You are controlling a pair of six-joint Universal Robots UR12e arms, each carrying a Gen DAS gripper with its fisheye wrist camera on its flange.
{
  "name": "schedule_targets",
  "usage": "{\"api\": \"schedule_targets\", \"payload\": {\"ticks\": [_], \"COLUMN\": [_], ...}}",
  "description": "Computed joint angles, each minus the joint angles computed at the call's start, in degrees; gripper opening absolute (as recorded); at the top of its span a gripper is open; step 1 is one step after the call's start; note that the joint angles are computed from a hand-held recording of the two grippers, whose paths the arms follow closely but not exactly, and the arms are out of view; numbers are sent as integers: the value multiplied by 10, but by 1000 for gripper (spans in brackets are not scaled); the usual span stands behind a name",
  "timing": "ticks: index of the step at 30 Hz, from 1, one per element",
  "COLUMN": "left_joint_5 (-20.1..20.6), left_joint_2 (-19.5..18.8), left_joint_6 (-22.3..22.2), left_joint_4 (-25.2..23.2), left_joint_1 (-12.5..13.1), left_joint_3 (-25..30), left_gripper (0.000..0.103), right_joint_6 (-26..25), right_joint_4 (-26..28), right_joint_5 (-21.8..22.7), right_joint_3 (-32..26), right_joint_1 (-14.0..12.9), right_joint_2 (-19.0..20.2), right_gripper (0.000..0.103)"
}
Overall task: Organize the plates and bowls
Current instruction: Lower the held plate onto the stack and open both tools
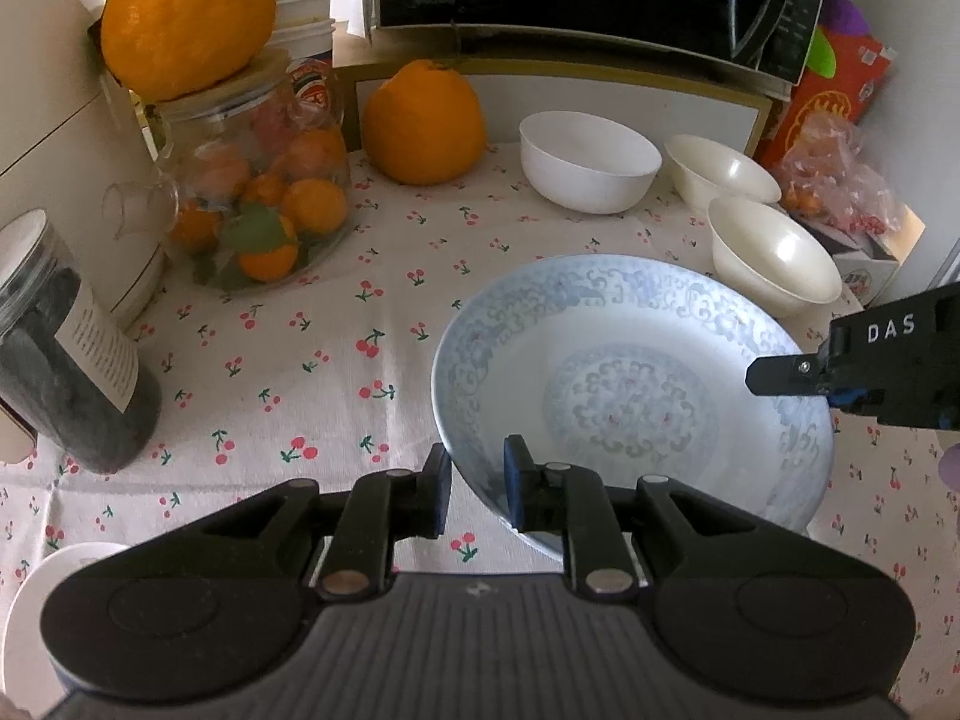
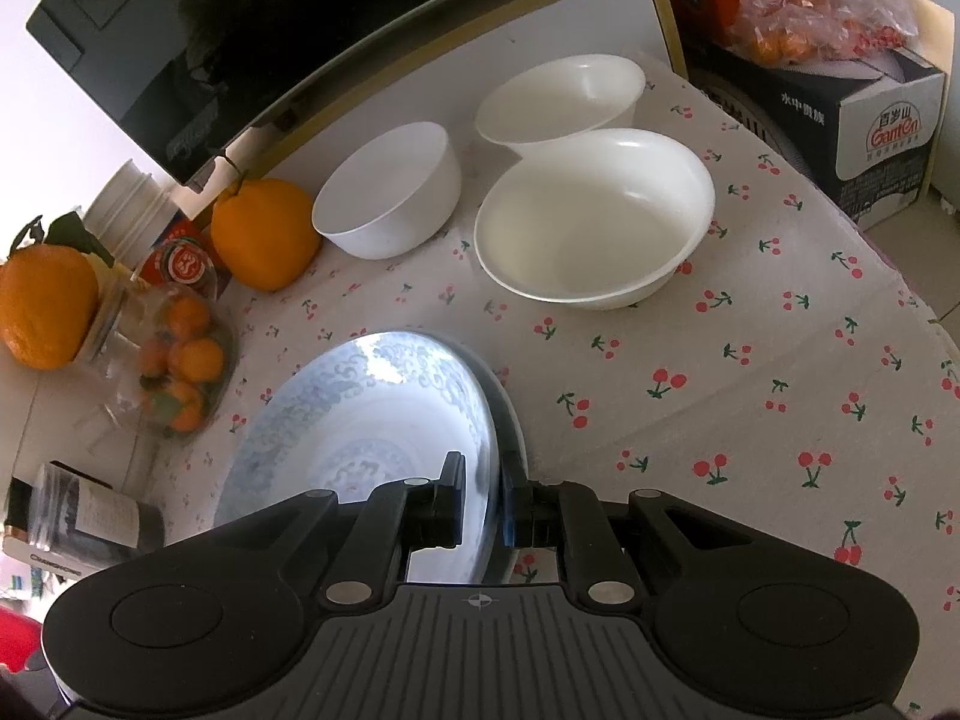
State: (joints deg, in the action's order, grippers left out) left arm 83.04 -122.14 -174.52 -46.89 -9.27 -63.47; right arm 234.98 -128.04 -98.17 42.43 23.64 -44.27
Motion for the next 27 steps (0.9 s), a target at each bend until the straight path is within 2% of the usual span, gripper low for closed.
{"api": "schedule_targets", "payload": {"ticks": [7, 16, 22, 27], "left_joint_5": [18, 4, -5, -21], "left_joint_2": [1, 0, 0, 0], "left_joint_6": [30, 12, 4, -11], "left_joint_4": [6, -12, -20, -27], "left_joint_1": [-5, -1, 1, 5], "left_joint_3": [-4, 3, 6, 8], "left_gripper": [17, 17, 17, 18], "right_joint_6": [21, 18, 40, 43], "right_joint_4": [-24, 0, -15, -25], "right_joint_5": [19, 41, 69, 73], "right_joint_3": [22, 14, 32, 44], "right_joint_1": [-6, -9, -16, -18], "right_joint_2": [-11, -13, -23, -29], "right_gripper": [12, 12, 15, 16]}}
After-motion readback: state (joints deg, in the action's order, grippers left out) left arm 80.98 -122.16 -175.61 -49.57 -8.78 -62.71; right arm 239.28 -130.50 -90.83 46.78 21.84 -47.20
